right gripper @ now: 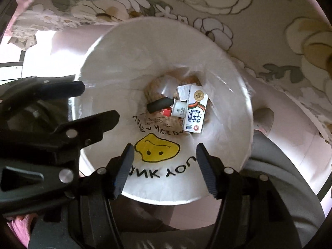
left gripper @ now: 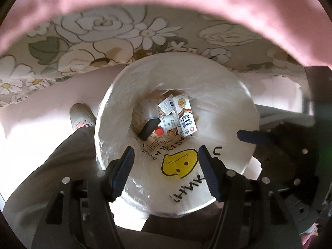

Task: Collect trash
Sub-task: 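Raise both open tools from the bowl back toward the bed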

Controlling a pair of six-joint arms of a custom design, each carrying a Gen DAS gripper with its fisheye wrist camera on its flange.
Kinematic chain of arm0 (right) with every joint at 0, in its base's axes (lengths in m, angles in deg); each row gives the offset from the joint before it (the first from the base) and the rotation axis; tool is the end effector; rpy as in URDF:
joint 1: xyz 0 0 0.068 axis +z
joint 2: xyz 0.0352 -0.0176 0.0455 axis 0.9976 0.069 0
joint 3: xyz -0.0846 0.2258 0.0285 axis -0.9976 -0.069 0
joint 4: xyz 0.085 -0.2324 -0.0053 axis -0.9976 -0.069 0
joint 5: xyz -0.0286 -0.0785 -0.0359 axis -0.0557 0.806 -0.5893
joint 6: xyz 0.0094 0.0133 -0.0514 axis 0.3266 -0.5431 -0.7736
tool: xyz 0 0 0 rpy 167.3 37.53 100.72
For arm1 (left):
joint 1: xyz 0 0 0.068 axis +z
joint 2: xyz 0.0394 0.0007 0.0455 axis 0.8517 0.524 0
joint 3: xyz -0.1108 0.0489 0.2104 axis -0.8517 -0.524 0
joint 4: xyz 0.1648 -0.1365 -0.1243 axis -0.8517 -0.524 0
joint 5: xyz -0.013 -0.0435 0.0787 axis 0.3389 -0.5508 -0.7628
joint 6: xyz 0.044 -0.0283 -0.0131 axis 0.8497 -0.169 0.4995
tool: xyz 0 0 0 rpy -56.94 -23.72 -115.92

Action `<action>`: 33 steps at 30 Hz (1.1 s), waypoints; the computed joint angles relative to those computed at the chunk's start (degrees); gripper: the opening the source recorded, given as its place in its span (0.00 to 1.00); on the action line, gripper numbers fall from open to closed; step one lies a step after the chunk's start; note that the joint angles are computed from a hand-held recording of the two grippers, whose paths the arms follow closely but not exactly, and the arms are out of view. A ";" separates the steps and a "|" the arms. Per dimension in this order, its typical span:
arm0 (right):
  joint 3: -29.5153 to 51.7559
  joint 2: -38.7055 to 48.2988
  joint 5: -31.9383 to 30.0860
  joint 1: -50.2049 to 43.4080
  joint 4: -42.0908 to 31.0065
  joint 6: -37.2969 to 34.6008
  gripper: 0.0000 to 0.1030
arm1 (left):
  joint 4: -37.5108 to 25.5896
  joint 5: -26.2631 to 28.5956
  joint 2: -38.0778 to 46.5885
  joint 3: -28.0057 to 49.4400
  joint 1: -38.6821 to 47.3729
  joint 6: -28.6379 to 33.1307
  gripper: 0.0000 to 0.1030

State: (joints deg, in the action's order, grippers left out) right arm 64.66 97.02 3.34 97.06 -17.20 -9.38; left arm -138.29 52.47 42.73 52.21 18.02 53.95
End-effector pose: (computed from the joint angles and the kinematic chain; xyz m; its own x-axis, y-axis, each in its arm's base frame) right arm 0.2431 0.0557 0.1020 -0.8879 -0.4290 0.1665 -0.3751 0.8843 0.2781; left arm 0.2331 -0.2086 0.1378 -0.9889 0.0999 0.1096 0.0767 0.9770 -0.1988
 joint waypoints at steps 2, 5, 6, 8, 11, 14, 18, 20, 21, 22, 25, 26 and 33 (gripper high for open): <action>1.66 -1.34 0.36 -1.93 -2.44 -2.56 0.61 | -1.12 -1.87 -1.82 -0.16 -0.74 0.62 0.64; 1.15 -7.66 0.34 -5.04 -6.55 -5.68 0.61 | -5.67 -7.61 -5.32 2.26 -2.38 1.32 0.64; 1.35 -9.06 -0.19 -6.04 -7.59 -6.18 0.61 | -6.33 -8.31 -6.52 2.55 -2.84 1.28 0.64; 1.62 -11.98 -0.78 -8.73 -9.65 -7.97 0.61 | -8.03 -9.75 -8.73 3.99 -3.48 1.46 0.64; 2.44 -15.83 -1.60 -11.39 -12.34 -10.24 0.61 | -11.09 -12.12 -11.49 7.19 -4.83 1.46 0.67; 4.68 -20.37 -1.73 -13.74 -16.29 -13.27 0.61 | -14.19 -14.21 -13.19 11.70 -5.75 1.70 0.69; 10.89 -24.22 -2.62 -16.77 -22.21 -17.00 0.61 | -17.72 -16.41 -12.31 19.14 -7.19 1.50 0.69; 15.01 -24.70 -3.91 -18.75 -24.81 -18.76 0.61 | -19.31 -17.97 -11.27 23.36 -8.02 1.54 0.70; 16.13 -24.70 -4.31 -19.49 -25.10 -18.99 0.61 | -20.66 -19.63 -10.45 25.97 -8.36 1.50 0.70; 17.97 -24.51 -5.04 -20.72 -25.98 -19.40 0.62 | -21.25 -20.56 -9.90 27.37 -8.52 1.32 0.70; 22.98 -23.54 -6.85 -23.91 -28.51 -20.83 0.63 | -21.86 -20.77 -9.31 30.68 -8.19 0.93 0.70; 24.99 -23.06 -7.42 -24.85 -29.51 -21.39 0.63 | -22.32 -20.67 -8.97 32.11 -7.97 0.70 0.70; 40.04 -19.50 -11.08 -29.29 -34.06 -24.28 0.63 | -30.35 -24.04 -2.28 50.27 -7.27 2.78 0.70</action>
State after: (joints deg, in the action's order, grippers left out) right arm 104.70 77.51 -7.74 67.78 -51.26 -33.66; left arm -168.64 28.43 40.45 102.47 10.75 56.73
